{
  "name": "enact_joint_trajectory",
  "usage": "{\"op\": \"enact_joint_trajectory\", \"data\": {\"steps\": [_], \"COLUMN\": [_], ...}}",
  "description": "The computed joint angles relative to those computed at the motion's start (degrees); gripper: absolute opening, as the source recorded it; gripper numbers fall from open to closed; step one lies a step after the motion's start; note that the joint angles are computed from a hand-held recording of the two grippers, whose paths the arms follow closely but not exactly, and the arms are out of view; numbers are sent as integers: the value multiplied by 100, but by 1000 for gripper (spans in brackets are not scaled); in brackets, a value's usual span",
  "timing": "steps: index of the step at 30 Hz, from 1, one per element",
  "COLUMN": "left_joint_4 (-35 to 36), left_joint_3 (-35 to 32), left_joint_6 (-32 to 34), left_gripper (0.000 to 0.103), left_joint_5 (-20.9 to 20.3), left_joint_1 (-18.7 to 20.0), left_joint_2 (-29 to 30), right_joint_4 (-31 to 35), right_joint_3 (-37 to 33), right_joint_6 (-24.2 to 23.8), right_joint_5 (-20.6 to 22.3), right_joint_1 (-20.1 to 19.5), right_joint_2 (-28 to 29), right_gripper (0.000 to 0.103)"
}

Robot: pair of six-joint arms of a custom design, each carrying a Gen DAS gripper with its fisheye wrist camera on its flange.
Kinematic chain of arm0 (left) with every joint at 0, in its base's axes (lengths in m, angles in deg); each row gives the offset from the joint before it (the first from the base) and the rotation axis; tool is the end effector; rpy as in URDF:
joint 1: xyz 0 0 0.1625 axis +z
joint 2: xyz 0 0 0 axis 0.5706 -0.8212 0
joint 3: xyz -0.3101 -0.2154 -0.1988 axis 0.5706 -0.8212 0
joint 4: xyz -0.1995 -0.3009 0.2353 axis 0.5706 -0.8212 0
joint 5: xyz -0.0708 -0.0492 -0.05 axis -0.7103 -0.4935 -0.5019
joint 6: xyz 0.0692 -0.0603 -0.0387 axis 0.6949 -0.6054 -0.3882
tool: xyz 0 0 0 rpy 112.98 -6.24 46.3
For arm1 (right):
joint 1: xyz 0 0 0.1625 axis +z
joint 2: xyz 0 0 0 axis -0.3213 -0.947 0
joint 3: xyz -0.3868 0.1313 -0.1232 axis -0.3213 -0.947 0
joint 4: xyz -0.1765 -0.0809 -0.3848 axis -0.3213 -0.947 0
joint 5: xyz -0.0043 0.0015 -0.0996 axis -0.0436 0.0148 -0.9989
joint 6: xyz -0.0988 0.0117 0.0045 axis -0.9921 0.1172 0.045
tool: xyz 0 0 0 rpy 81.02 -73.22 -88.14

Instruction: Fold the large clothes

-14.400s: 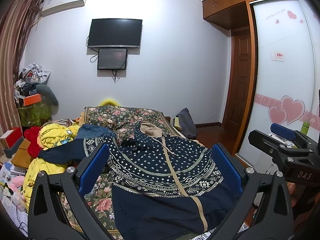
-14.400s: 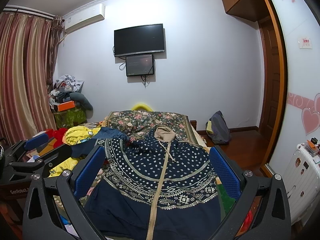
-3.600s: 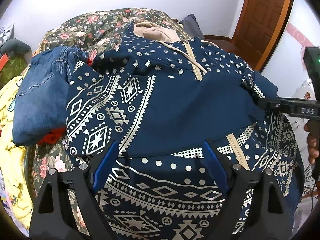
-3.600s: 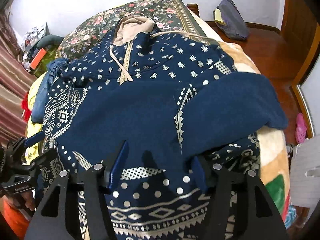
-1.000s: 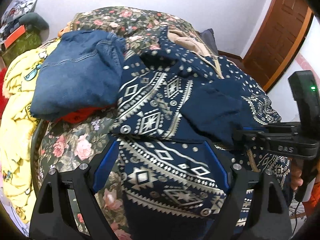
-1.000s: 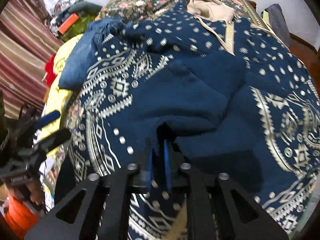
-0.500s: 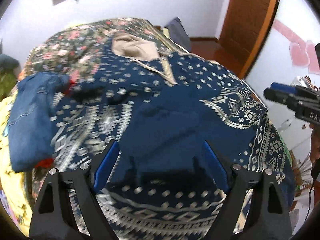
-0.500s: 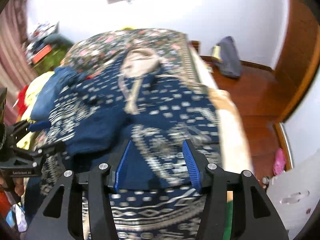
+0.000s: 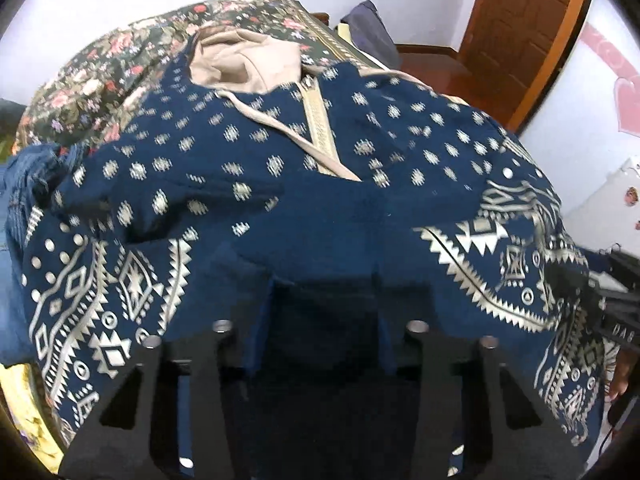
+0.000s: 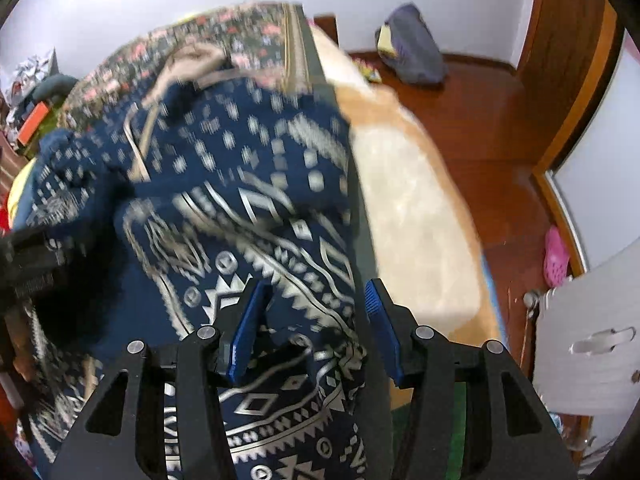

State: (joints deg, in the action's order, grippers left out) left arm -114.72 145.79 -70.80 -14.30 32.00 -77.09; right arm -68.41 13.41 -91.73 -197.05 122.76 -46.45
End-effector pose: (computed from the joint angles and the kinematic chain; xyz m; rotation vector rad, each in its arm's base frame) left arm -0.0973 -0.7558 0.2235 0.1802 2.3163 -0.5882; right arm 0.2802 -0.7719 0.0678 0.6349 -2.5353 0.3004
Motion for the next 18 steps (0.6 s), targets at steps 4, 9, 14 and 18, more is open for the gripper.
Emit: {"op": "enact_joint_trajectory", "data": {"steps": [4, 9, 14, 18], "left_joint_4": [-290, -1328, -3167, -3951], "left_joint_3": [10, 92, 255, 516], "left_joint_6": [202, 762, 2029, 2497], "left_gripper": [17, 16, 16, 16], "left_joint_5": [64, 48, 199, 81], "left_joint_1": [-81, -375, -839, -1011], "left_joint_2": [-97, -366, -665, -1041], "right_joint_4": [-398, -355, -275, -185], "right_joint_3": [262, 258, 215, 214], "right_joint_6": [80, 154, 159, 137], "right_joint_5": [181, 265, 148, 96], "right_joint_1": [-73, -93, -72, -31], "right_joint_2": [-110, -130, -111, -123], "right_gripper": [61, 62, 62, 62]}}
